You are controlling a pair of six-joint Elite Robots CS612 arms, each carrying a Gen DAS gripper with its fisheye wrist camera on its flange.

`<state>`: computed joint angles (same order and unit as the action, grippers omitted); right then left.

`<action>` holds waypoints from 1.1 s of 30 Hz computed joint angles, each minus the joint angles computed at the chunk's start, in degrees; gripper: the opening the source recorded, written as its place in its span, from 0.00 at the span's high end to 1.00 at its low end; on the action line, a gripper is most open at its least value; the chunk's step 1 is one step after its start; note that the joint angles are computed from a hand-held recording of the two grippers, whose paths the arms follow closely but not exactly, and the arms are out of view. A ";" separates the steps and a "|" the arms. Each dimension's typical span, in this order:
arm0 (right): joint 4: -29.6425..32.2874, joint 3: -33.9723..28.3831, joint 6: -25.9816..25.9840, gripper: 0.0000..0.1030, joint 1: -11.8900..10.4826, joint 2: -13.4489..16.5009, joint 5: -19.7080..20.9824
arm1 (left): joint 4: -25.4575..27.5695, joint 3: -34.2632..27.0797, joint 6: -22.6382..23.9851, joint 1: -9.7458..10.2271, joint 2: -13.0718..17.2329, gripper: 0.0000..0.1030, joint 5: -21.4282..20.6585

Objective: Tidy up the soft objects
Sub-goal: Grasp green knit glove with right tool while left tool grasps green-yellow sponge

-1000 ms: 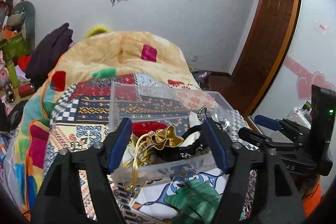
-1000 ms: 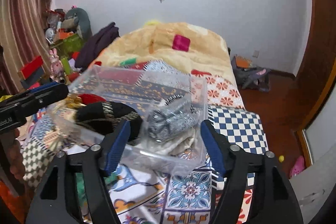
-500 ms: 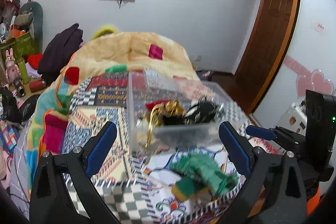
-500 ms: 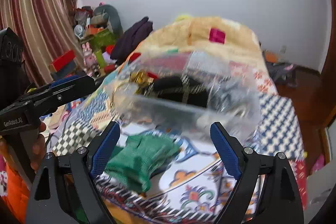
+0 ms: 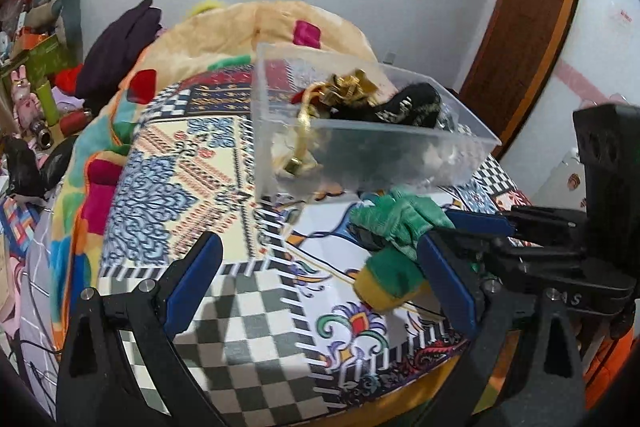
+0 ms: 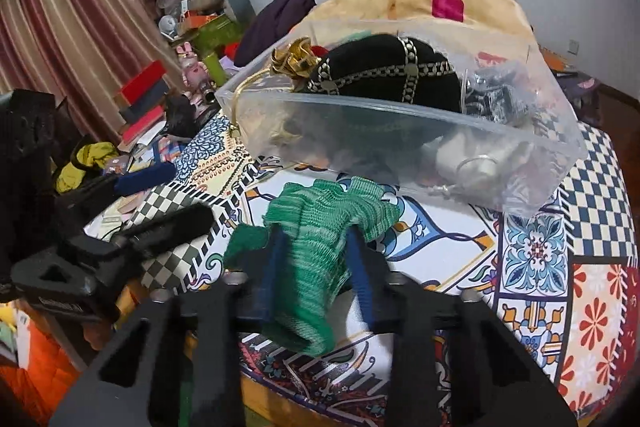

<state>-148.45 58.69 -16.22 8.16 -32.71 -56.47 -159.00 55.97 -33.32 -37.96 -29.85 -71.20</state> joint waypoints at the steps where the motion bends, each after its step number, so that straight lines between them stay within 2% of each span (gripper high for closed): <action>1: -0.43 0.20 0.09 0.91 0.00 -0.11 -0.13 | 0.06 -0.32 0.38 -0.09 0.17 0.04 -0.13; 4: -3.38 1.31 1.45 0.92 -0.18 -0.58 -0.70 | 0.28 -1.49 1.73 -0.34 0.80 0.04 -1.09; 8: -7.77 3.01 2.34 0.93 -0.33 -1.41 -3.47 | 1.59 -3.24 2.89 -0.57 1.83 0.04 -2.66; 14: -9.20 4.23 4.37 0.93 -1.22 -1.95 -6.11 | 3.18 -7.30 1.73 -0.29 4.38 0.05 -7.36; 18: -9.51 4.49 6.08 0.93 -1.85 -2.07 -6.40 | 5.48 -11.58 1.47 -0.01 6.66 0.18 -10.63; 22: -9.68 4.49 6.16 0.93 -1.86 -2.05 -7.20 | 8.69 -16.00 1.19 0.11 8.99 0.25 -11.46; 25: -10.28 4.96 6.04 0.93 -1.93 -2.26 -7.97 | 9.13 -16.62 1.71 -0.11 9.33 0.26 -9.88; 30: -10.98 5.92 6.74 0.93 -2.29 -2.72 -10.10 | 8.87 -14.71 1.68 -0.09 8.27 0.27 -8.53; 33: -9.08 5.76 5.75 0.92 -2.31 -2.65 -11.29 | 8.84 -12.84 2.04 -0.21 7.21 0.28 -7.56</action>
<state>-157.53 64.46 -10.48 5.85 -35.37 -67.76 -150.16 43.13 -31.28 -38.17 -22.64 -78.75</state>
